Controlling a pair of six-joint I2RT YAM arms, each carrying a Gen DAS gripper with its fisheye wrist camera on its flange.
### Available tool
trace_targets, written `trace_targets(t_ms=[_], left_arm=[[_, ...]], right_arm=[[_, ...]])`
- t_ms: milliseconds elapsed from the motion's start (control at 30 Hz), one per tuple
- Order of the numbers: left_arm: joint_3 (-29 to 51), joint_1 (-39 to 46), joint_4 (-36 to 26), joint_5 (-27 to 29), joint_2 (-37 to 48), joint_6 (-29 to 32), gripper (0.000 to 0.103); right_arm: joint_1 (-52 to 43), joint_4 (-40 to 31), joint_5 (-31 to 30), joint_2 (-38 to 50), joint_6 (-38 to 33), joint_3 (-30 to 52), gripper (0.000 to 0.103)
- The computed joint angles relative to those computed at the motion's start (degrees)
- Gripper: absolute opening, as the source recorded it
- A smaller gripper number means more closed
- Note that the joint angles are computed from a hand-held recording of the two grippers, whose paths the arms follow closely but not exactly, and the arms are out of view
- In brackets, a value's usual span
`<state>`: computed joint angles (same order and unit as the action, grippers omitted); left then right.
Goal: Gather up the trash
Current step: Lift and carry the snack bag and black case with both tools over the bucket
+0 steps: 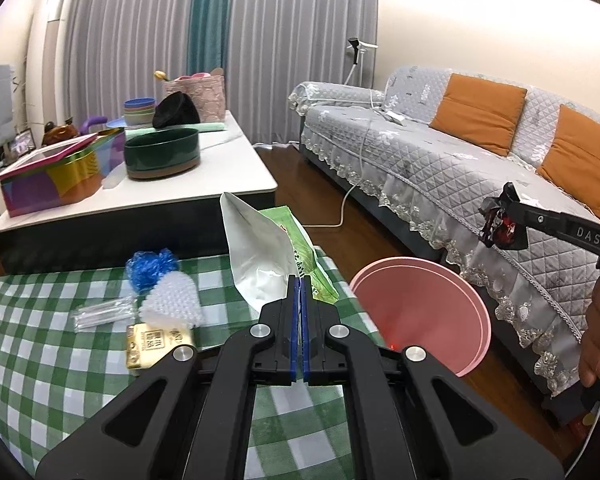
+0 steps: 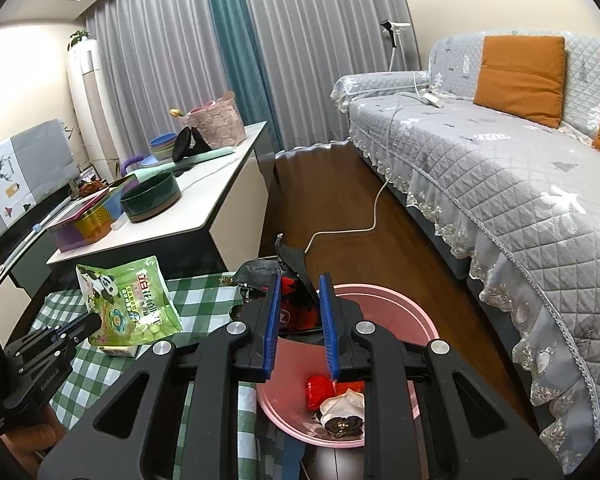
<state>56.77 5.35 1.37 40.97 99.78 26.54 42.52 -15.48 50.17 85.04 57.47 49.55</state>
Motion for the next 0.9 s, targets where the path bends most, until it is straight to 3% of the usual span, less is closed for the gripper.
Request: trace_targets(t_ms=[900], left_arm=[[-2.3, -13.5, 2.1, -6.7, 0.2, -1.9, 0.001]], right_arm=[[-7.3, 7.1, -2.2, -4.2, -1.4, -8.7, 0.020]])
